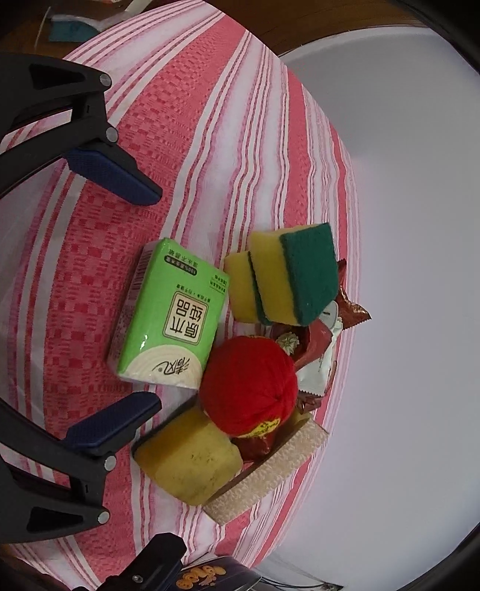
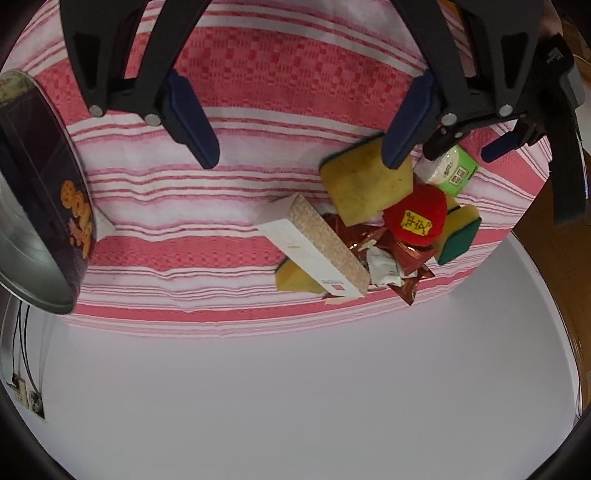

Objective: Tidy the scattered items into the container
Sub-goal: 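Move both tools toward the pile of items on the table, then grasp the green tissue pack with the left tool while the right tool grasps the yellow sponge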

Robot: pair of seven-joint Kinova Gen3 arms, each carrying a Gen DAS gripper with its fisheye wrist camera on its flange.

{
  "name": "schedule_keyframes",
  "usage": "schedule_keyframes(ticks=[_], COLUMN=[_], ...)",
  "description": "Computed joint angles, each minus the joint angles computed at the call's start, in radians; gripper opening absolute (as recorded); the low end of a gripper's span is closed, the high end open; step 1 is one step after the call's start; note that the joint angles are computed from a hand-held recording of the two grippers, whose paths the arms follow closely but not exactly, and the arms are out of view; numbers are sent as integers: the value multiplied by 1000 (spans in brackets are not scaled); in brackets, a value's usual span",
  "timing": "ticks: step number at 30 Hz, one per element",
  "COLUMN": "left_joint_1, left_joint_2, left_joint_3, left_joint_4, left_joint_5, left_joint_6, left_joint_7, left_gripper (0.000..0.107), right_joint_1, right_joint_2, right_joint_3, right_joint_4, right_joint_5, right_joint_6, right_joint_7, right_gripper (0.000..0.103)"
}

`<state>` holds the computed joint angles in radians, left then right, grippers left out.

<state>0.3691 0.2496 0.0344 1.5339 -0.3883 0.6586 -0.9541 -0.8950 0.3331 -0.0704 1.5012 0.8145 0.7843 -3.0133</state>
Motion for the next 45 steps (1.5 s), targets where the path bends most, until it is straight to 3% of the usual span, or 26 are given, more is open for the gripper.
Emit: schedule_keyframes(ticks=[14, 21, 25, 30, 34, 37, 41, 45], left_joint_1=[11, 8, 18, 13, -37, -24, 29, 4], left_joint_2=[9, 7, -4, -17, -58, -80, -85, -86], left_joint_3=[-1, 6, 2, 1, 15, -7, -62, -25], left_joint_4=[-16, -17, 2, 16, 86, 129, 145, 145], left_joint_5=[-13, -9, -29, -30, 49, 28, -68, -110], left_joint_6=[36, 38, 1, -9, -113, -165, -165, -150], left_joint_7=[-15, -23, -19, -5, -20, 60, 223, 272], left_gripper=[102, 102, 80, 76, 75, 75, 74, 74], right_joint_1=[34, 25, 28, 17, -65, -9, 85, 106], right_joint_2=[-6, -1, 0, -3, 4, 26, 110, 201], right_joint_3=[7, 15, 15, 32, 145, 61, -114, -119], right_joint_4=[47, 44, 42, 49, 34, -16, -187, -372], right_joint_5=[-14, -9, -15, -14, -97, -112, -110, -222], right_joint_6=[-91, -91, -94, -105, -129, -106, 44, 187], right_joint_7=[-18, -18, -10, -21, 80, 202, 365, 508], right_gripper=[91, 91, 91, 91, 88, 88, 89, 88])
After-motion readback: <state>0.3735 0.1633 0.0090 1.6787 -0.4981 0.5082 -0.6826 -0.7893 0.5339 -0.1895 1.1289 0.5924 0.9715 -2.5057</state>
